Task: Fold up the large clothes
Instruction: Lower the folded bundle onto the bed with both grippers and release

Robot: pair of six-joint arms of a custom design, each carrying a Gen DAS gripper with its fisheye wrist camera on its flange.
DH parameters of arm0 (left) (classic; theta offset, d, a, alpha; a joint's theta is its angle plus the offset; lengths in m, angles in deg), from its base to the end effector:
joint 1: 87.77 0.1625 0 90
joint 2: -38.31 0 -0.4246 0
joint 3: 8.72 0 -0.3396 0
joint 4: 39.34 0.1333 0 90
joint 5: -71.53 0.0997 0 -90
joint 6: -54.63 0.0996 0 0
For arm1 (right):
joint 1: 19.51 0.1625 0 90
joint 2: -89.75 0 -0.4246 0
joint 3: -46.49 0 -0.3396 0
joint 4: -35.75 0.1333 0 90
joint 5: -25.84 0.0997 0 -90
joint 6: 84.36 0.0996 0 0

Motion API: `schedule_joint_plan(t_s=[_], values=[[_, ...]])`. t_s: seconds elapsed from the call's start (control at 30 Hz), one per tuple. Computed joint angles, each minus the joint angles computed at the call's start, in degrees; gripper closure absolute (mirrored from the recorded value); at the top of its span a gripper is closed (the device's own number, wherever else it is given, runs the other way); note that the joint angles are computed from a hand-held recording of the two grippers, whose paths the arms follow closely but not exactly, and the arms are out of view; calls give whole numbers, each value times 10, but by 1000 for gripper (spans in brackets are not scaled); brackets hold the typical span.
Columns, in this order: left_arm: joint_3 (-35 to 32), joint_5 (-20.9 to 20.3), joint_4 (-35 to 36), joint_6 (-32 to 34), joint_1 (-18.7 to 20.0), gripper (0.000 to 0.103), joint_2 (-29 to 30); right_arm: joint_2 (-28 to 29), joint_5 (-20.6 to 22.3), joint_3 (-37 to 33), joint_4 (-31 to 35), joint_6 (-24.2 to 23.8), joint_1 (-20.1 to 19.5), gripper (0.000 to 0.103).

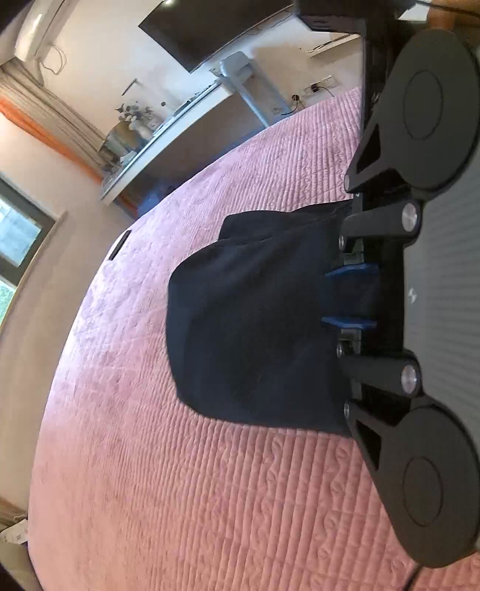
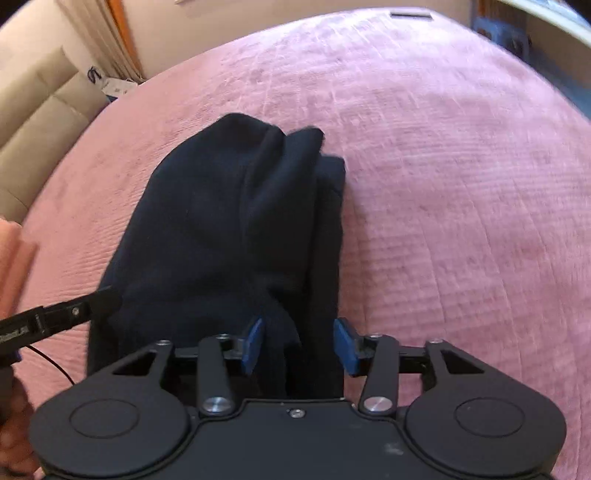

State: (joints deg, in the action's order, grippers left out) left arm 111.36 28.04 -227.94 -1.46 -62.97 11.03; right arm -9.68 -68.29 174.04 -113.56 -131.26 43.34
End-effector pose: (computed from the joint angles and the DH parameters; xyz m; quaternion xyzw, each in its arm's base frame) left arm -0.3376 -0.3824 -0.0402 0.0530 0.9163 -0.3665 0.1528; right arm -0.0551 -0.3838 0.3880 0.1555 -0.9500 0.1936 0.1895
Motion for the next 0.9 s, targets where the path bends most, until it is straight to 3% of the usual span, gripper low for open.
schedule_joint_plan(t_s=[0.03, 0.07, 0.13, 0.2, 0.27, 0.33, 0.47, 0.57, 0.77, 0.87, 0.9], values=[[1, 9, 20, -1, -6, 73, -5, -5, 7, -2, 11, 3, -6, 28], [-2, 19, 53, -5, -12, 71, -11, -8, 16, -3, 17, 5, -11, 28], [-7, 30, 97, -4, -19, 57, -19, -6, 37, -4, 21, 9, -22, 27], [-25, 33, 163, -10, -24, 27, -27, -5, 46, -3, 31, 25, -26, 26], [-35, 48, 245, -37, -30, 24, -40, 5, 50, -2, 34, 29, -22, 26], [-27, 52, 259, -48, -27, 24, -50, 10, 40, 10, 3, 15, -12, 25], [-3, 21, 227, -64, -2, 23, -64, 38, 16, 20, -47, 6, -3, 22], [18, -3, 157, -50, 18, 22, -61, 59, 9, 11, -55, 8, -1, 21], [37, -57, 47, 0, 53, 17, -53, 82, 22, -33, 19, 19, -8, 21], [37, -77, 14, 9, 69, 12, -46, 92, 34, -53, 56, 28, -18, 17], [38, -86, -4, 15, 75, 10, -41, 98, 40, -61, 71, 33, -23, 11]])
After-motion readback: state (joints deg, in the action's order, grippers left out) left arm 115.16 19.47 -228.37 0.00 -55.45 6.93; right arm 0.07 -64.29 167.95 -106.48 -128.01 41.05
